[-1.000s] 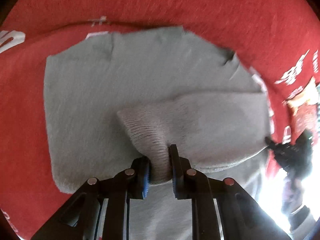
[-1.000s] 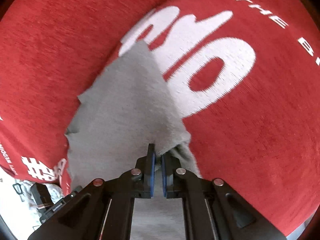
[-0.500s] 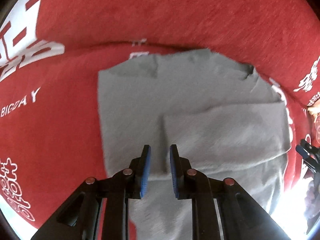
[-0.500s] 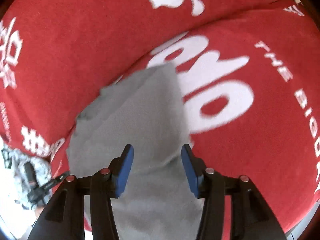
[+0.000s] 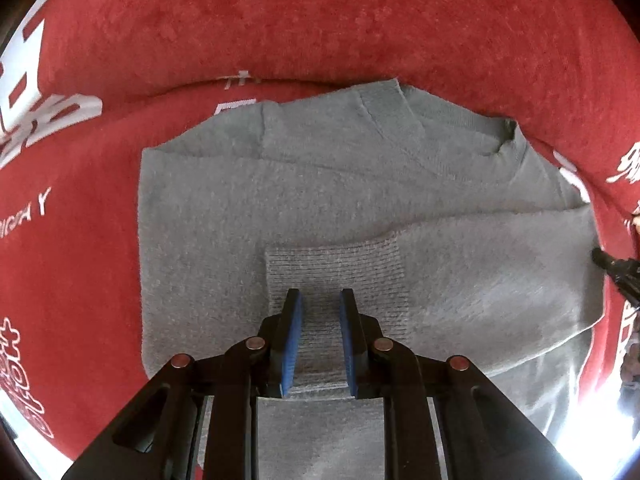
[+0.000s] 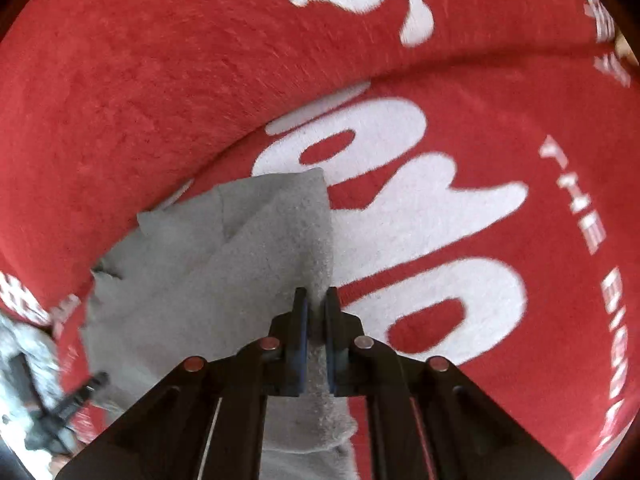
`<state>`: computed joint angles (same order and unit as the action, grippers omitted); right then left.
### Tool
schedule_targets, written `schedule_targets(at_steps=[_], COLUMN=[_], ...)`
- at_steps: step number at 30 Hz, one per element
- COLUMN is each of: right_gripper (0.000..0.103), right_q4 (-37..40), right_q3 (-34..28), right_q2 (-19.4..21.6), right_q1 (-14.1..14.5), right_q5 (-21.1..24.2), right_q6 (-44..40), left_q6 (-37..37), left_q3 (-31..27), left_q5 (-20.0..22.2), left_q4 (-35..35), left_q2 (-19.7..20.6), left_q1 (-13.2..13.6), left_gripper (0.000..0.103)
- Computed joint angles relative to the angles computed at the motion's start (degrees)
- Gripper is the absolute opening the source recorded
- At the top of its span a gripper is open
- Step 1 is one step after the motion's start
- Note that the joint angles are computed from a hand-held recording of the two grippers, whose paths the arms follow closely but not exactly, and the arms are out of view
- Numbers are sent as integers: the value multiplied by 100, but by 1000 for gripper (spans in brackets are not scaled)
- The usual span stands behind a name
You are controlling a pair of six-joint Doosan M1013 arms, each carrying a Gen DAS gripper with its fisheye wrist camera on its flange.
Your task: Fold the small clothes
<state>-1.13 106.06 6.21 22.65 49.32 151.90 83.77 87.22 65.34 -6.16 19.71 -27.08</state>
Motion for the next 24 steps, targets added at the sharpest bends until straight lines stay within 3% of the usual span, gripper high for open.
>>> schedule_targets(at_steps=[2,5,8,12,14,20,22,24], right_gripper=[8,8,17,17,17,17,20,20], right_q4=[70,6,-104,-72,19,52,71,267], right_q3=[-5,53,3,-4,41,-26,-146,-220], right_q2=[81,62,31,-123,-239,-375,-237,-60], right_q1=[-30,-60,-37,-22,3,313,436,475], right_q5=[198,134,420,757,695,500,518,690], right_q6=[-168,-55,88,303,355,171,-51,-345], left_q6=[26,-88,-237,-429,-450,-481,-456,-545], left_q3=[24,-15,-107,-156,-158,-215,-206,-112], left_q5=[-61,-19,115,279,265,351,518,500], left_q4=[229,418,405,501,515,529,602,804], left_q2=[-14,12,60,43,10,42,87,62], left_q1=[-84,-199,-219,-152,-144,-256,-289,-337], left_gripper=[20,20,20,20,20,20,20,27])
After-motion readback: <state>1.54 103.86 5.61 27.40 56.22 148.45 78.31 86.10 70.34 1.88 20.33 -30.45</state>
